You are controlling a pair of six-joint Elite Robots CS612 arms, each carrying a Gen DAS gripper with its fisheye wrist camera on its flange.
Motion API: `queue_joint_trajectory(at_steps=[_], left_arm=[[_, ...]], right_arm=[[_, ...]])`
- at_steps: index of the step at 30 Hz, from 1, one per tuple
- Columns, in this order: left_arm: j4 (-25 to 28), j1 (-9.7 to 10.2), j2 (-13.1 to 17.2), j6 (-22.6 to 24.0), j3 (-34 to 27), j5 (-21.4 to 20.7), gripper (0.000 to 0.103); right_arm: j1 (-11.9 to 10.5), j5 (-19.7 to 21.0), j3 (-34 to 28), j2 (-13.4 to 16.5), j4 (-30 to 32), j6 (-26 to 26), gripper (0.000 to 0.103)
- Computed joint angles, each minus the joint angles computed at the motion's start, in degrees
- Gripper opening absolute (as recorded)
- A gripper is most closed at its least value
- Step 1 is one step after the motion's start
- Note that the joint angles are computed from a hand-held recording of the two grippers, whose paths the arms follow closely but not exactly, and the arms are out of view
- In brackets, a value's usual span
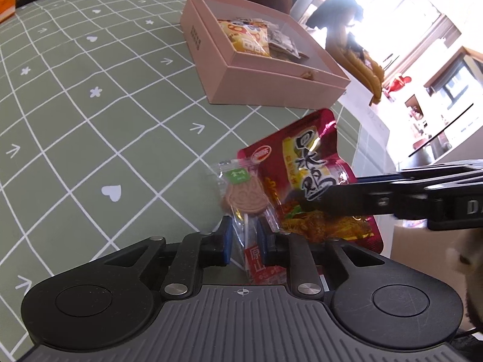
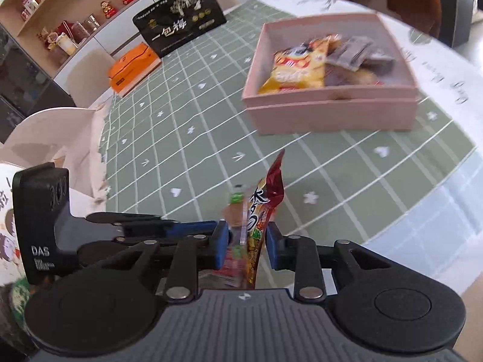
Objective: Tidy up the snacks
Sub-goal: 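Lift the red packet upright with the right tool, then carry the red packet and hawthorn packet over the pink box, open both tools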
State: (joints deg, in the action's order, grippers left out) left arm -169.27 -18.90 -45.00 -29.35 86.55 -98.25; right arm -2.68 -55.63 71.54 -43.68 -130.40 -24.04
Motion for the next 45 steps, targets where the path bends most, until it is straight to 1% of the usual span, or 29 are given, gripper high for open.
queue_joint_trajectory(at_steps=[1,2,3,4,5,7,8,9,11,12,14,16,18,20,22,23,24,25,27,30,33,34,35,37,38,39,42,44,45], left_arm=[[-0.4,0.07,0.1,-0.2,0.1,-0.2,0.022],[-0.6,0.12,0.1,-0.4,0.2,-0.4,0.021],[-0.8,0.18,0.1,-0.5,0.3,-0.6,0.021],[-0.7,0.19,0.1,-0.6,0.2,-0.6,0.021],[-0.7,0.19,0.1,-0.5,0.2,-0.6,0.021],[-0.7,0.19,0.0,-0.6,0.2,-0.5,0.021],[-0.8,0.21,0.0,-0.9,0.3,-0.6,0.021],[-1.1,0.32,0.1,-1.6,0.4,-0.9,0.021],[-1.9,0.64,0.3,-3.8,0.4,-1.6,0.019],[-2.0,0.79,0.3,-4.8,0.4,-1.8,0.019],[-1.9,0.61,0.3,-5.5,0.2,-0.2,0.020],[-0.5,0.21,0.3,-4.3,-0.7,1.5,0.021],[2.7,-0.32,0.5,-1.7,-2.3,2.3,0.025],[6.1,-1.12,0.7,2.2,-3.8,3.3,0.028],[8.9,-2.42,0.8,7.7,-4.9,6.4,0.031],[10.2,-3.08,0.9,10.1,-5.5,8.0,0.036],[11.3,-3.53,1.0,11.4,-6.0,9.1,0.041],[12.4,-3.87,1.2,11.8,-6.7,9.8,0.042],[13.8,-4.26,1.8,10.8,-8.1,10.6,0.045],[15.8,-4.89,2.9,9.7,-10.4,13.2,0.046],[17.5,-5.77,3.6,12.8,-11.9,16.1,0.048],[17.4,-6.02,3.6,14.1,-11.9,16.9,0.047],[16.9,-6.15,3.6,14.8,-11.6,17.2,0.043],[14.8,-5.92,3.1,14.4,-10.3,15.0,0.040],[13.2,-5.73,2.7,14.0,-9.3,13.5,0.039],[11.4,-5.63,2.3,13.8,-8.3,13.1,0.039],[5.1,-5.17,1.4,11.9,-7.1,13.6,0.039],[1.5,-4.60,1.0,11.0,-7.8,13.8,0.039],[-0.4,-4.27,0.9,11.3,-8.7,14.2,0.039]], right_arm=[[0.3,-0.2,-0.5,0.3,0.3,0.1,0.032],[0.7,-0.8,-0.7,0.5,0.1,-0.2,0.037],[1.0,-1.5,-0.8,0.7,-0.5,-0.5,0.041],[1.4,-2.6,-0.9,1.1,-1.5,-0.6,0.043],[1.8,-3.9,-1.5,1.6,-1.7,-0.8,0.043],[2.4,-6.4,-4.0,3.3,0.5,0.5,0.042],[2.4,-6.9,-5.0,3.9,1.8,1.7,0.033],[2.3,-6.7,-6.0,4.5,3.7,2.6,0.028],[1.6,-4.8,-6.6,4.6,5.7,3.7,0.020],[1.2,-4.3,-6.4,4.4,6.0,3.8,0.019],[0.4,-4.4,-4.9,3.4,4.0,4.4,0.019],[-0.3,-5.3,-3.3,2.5,1.6,5.1,0.019],[-1.1,-6.3,-1.9,1.9,0.1,5.7,0.019],[-1.7,-6.8,-0.9,1.6,-0.8,6.6,0.019],[-2.3,-6.8,0.0,1.4,-1.9,7.7,0.019],[-2.6,-6.5,0.6,1.2,-2.7,8.1,0.019],[-2.8,-6.2,1.3,1.0,-3.5,8.3,0.020],[-3.0,-6.0,1.8,0.8,-4.1,8.4,0.020],[-3.2,-5.6,2.7,0.6,-5.4,8.3,0.020],[-3.2,-5.9,3.9,0.3,-7.6,7.5,0.020],[-3.3,-5.3,5.2,-0.2,-9.2,7.0,0.020],[-3.4,-4.9,5.4,-0.3,-9.2,7.0,0.020],[-3.6,-4.5,5.6,-0.4,-9.3,7.1,0.020],[-4.0,-4.0,6.1,-0.7,-9.7,7.6,0.020],[-4.2,-3.9,6.3,-0.9,-10.0,7.8,0.019],[-4.4,-3.8,6.5,-1.2,-10.4,8.0,0.017],[-5.1,-2.2,6.8,-1.9,-11.0,8.5,0.015],[-5.2,-1.4,6.6,-2.2,-12.3,8.7,0.015],[-5.2,-1.1,6.3,-2.3,-12.8,8.8,0.014]])
